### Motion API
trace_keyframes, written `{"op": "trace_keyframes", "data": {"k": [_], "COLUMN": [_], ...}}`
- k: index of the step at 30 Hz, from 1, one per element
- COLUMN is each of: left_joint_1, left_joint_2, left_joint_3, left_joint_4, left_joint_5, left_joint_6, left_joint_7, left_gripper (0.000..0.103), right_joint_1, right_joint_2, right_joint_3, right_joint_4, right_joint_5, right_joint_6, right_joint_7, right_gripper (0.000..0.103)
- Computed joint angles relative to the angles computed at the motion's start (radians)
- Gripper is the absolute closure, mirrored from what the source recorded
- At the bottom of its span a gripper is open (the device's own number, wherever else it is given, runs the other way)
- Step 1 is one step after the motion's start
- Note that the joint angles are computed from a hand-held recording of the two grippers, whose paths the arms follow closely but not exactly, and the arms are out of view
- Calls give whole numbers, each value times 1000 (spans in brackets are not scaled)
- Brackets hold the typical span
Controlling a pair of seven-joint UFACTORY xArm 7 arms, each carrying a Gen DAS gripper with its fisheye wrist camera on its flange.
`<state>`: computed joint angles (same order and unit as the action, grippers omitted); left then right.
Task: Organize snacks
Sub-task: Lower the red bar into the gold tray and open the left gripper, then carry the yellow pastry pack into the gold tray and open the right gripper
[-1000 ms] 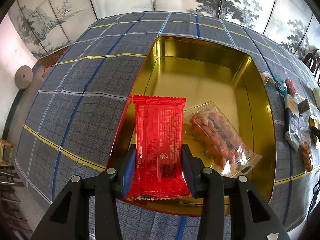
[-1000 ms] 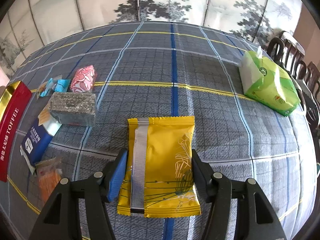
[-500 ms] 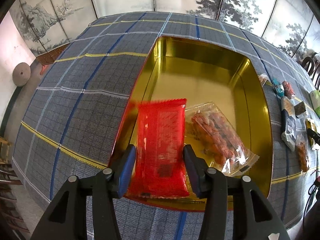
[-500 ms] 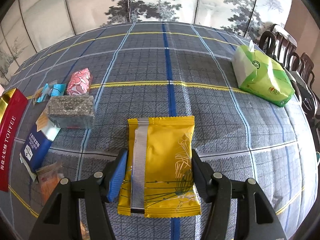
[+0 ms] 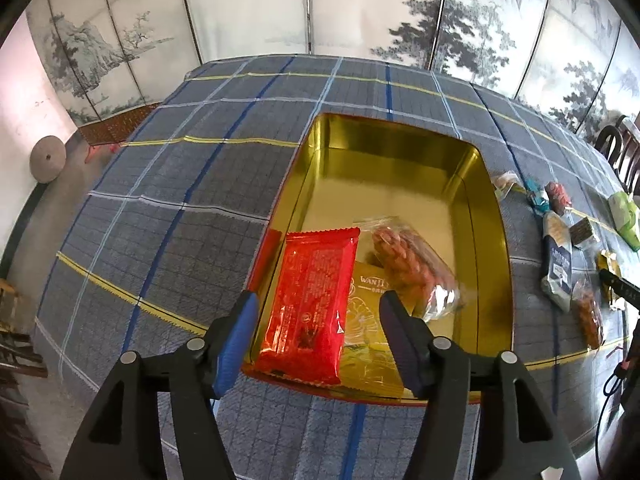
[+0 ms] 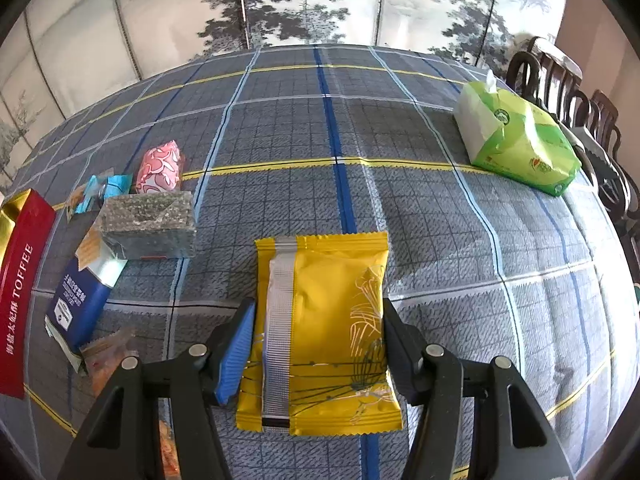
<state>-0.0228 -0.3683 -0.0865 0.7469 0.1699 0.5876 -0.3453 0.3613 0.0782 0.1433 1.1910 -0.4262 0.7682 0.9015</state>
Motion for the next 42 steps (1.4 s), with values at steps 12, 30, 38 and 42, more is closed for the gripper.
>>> {"op": "trace_keyframes", "data": {"k": [12, 30, 38, 42], "left_joint_1": [13, 83, 131, 148], "left_joint_2": [-67, -178, -222, -235], "left_joint_3": [10, 12, 20, 25], "left_joint_4": [-42, -111, -144, -154], "left_joint_5": [-34, 3, 32, 41], "left_joint_6": [-13, 13, 36, 55], "left_joint_7": [-26, -54, -59, -61], "left_gripper": [38, 28, 25, 25], "right_joint_1": [8, 268, 389, 424], "right_joint_2": [-86, 262, 429, 476], "right_joint_3": [41, 56, 13, -5], "right_joint_4": [14, 486, 727, 792], "right_joint_5": [-46, 45, 90, 111], "right_joint_6": [2, -4, 64, 89], "right_joint_7": [109, -119, -214, -247], "right_gripper": [43, 43, 43, 43]}}
